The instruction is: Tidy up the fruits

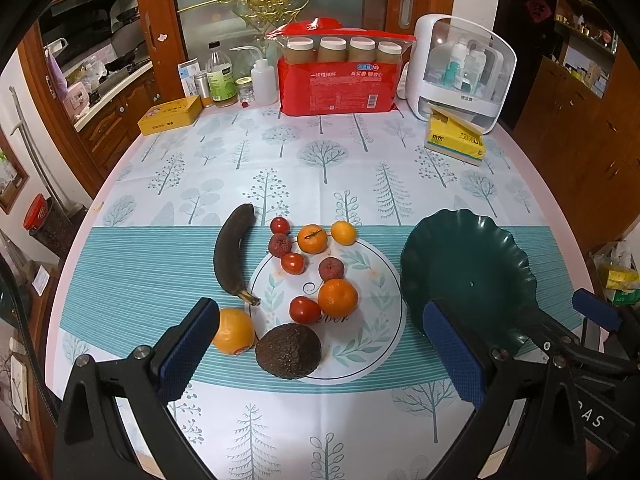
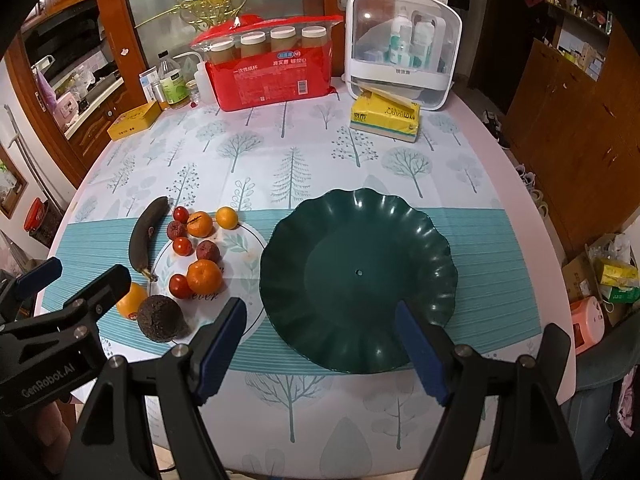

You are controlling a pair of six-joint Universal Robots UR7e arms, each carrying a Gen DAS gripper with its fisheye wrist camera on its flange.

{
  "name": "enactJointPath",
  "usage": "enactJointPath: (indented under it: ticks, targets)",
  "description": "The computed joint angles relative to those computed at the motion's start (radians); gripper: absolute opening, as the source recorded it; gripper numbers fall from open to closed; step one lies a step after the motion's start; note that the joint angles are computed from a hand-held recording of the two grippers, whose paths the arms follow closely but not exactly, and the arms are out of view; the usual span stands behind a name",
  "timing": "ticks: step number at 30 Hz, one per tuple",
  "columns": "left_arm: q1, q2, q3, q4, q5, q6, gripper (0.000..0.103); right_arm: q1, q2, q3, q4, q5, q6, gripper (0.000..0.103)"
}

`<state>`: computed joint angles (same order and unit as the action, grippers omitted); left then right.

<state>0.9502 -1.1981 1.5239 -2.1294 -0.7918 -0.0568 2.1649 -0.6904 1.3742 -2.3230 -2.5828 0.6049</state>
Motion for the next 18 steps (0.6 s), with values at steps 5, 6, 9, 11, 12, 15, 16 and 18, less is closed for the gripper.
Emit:
enactJointPath:
  ticks: [5,6,9,11,12,15,16,18]
  targets:
    - [-0.002,-0.011,0.001,0.008,0.019,0.003,0.101,0.01,0.007,-0.005,-0.04,-0.008,-0.022,0.078]
    - [-0.002,-0.014,0.001,0.007,0.021,0.004,0.101,0.012,0.011,-0.009,-0.048,-0.008,-0.031,0.078]
    - [-0.003,-0.018,-0.004,0.018,0.025,-0.001,0.101,0.017,0.021,-0.021,-0.054,0.001,-0.045,0.078]
    - [0.0,-0.021,-0.008,0.022,0.025,0.006,0.101,0.022,0.027,-0.028,-0.062,0.002,-0.049,0.078]
    - [-0.001,-0.021,-0.011,0.026,0.026,0.006,0.101,0.024,0.029,-0.03,-0.065,-0.001,-0.048,0.078]
    - [0.001,-0.028,-0.022,0.024,0.027,0.021,0.101,0.031,0.039,-0.044,-0.073,-0.004,-0.04,0.078]
    - [0.003,-0.031,-0.027,0.022,0.026,0.03,0.101,0.035,0.046,-0.054,-0.07,-0.005,-0.037,0.078]
    - [0.006,-0.037,-0.031,0.016,0.024,0.045,0.101,0.042,0.06,-0.076,-0.063,-0.006,-0.034,0.078]
